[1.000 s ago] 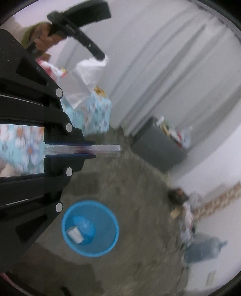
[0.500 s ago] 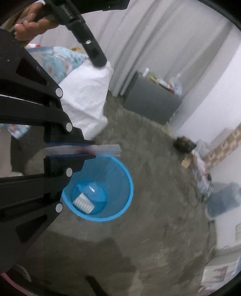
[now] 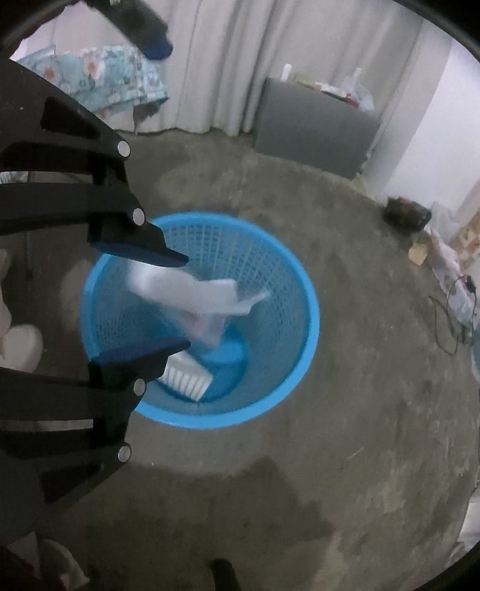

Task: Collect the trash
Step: 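Open both grippers to drop the tissue and straw into the wastebasket, then grasp the blue-white medicine box with the right gripper while the left grasps a yellow Enaak snack packet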

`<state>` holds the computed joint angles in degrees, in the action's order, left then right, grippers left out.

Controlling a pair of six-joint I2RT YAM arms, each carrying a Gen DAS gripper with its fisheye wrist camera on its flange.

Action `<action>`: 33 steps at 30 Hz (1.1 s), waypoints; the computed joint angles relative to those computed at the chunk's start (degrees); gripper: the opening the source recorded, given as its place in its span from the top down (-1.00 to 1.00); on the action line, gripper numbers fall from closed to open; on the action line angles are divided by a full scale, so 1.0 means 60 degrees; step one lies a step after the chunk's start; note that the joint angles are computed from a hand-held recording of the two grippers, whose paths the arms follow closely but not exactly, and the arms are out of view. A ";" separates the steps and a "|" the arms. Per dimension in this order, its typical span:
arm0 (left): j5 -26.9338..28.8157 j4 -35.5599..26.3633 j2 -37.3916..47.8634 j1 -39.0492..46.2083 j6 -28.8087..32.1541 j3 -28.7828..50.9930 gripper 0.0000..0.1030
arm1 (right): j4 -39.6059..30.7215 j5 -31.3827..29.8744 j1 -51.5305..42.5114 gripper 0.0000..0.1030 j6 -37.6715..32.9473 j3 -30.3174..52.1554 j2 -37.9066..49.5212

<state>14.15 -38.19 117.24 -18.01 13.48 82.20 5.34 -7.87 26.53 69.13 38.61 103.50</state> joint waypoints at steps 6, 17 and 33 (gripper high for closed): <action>0.0180 -0.0136 -0.0944 0.0538 0.0516 -0.0427 -0.05 | -0.0887 0.0724 0.0449 0.04 0.0302 -0.0348 -0.1293; 0.1441 -0.2400 -0.3839 0.3498 0.2574 -0.0540 -0.26 | -0.3987 0.2687 0.1829 -0.37 -0.0630 0.1118 -0.3782; 0.4922 -0.7552 -0.3252 1.2181 0.7866 0.4799 -0.74 | -0.5514 0.2106 0.4058 -0.61 -0.2239 0.5690 -0.2926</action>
<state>43.68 -83.50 97.73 55.07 60.67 111.00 -27.74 4.77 50.88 55.69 72.75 85.94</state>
